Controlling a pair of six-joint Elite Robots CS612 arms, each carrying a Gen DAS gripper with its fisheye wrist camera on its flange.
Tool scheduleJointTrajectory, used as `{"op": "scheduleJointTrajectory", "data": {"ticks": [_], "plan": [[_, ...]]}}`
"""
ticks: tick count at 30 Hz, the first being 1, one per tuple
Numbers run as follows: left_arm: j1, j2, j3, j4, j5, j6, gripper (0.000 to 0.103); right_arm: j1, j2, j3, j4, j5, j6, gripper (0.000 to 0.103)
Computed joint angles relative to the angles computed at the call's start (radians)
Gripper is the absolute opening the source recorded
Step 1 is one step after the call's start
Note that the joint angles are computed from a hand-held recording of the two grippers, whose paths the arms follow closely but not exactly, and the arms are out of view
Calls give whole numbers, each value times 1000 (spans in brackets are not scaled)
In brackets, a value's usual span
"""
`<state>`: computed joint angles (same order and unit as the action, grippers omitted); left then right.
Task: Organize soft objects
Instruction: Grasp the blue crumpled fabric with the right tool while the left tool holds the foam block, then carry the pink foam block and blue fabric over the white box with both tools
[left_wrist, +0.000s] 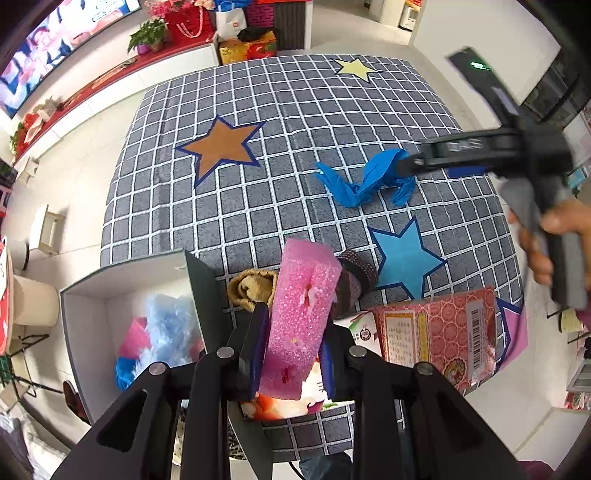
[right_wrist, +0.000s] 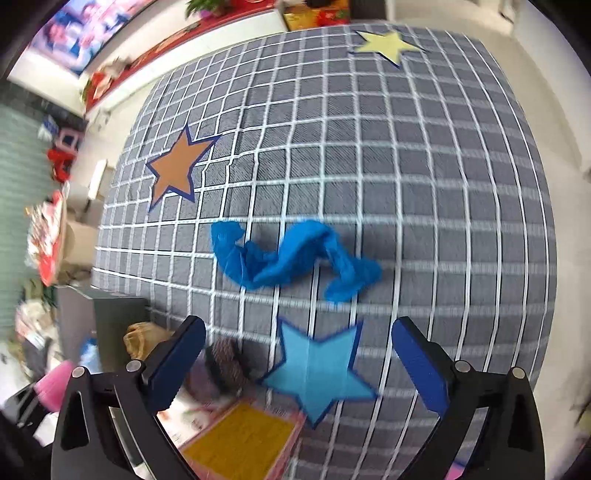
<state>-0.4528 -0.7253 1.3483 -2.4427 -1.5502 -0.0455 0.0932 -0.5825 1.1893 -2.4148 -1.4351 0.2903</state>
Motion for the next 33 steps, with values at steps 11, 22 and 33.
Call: {"op": "scheduleJointTrajectory", "data": {"ticks": [11,22,33], "plan": [[-2,4,1,51,25,-121,28,37,226,-358,308,-105,-220,84],[-8,-1,4,47,42,-43,28,-4,100,-157,114,19,-76,25],[-10,-56,97,-35,8,87,28,-13,-174,265,-188,13,128,25]]}}
